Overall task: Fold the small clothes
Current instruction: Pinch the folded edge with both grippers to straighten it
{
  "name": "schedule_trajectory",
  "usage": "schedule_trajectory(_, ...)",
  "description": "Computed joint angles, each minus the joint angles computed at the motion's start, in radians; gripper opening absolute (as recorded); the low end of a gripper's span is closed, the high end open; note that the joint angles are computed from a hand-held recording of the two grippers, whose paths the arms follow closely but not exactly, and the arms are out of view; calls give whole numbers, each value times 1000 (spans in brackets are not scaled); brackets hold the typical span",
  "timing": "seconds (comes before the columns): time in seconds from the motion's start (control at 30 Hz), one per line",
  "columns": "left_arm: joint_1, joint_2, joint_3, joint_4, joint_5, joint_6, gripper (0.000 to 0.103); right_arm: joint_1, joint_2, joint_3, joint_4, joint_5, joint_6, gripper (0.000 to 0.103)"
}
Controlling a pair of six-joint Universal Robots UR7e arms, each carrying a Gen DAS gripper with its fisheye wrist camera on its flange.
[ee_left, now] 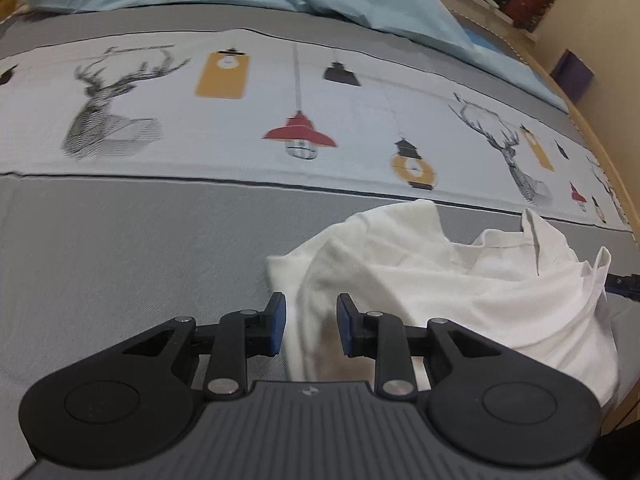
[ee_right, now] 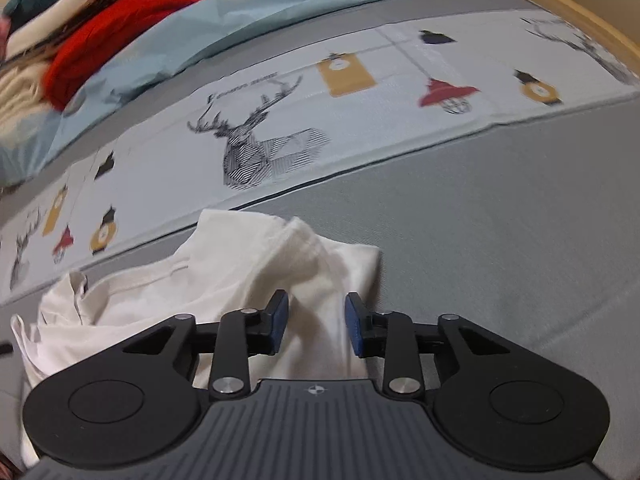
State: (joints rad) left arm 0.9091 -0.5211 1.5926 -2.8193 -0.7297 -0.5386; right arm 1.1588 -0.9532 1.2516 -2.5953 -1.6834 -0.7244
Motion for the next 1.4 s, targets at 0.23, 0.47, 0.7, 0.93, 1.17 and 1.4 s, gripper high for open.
schedule_trajectory(0.23, 17, 57, -102, 117, 19, 41, 30, 15, 55, -55, -7, -27, 1, 38)
schedule_trajectory(0.47, 25, 87, -155, 173, 23, 31, 30, 21, 83, -80, -12, -18, -6, 38)
schedule_trajectory(0.7, 29, 98, -168, 171, 27, 49, 30, 22, 77, -70, -38, 6, -21, 12)
schedule_trajectory(0.93, 5, 95, -124, -13, 102, 162, 5, 2, 36, -37, -142, 160, 114, 6)
schedule_trajectory(1.17, -13, 121, -124, -233, 198, 224, 5, 0, 58, -58, -241, 214, 212, 6)
schedule_trajectory(1.4, 4, 94, -126, -84, 216, 41, 15, 34, 123, -121, -250, 31, 264, 25)
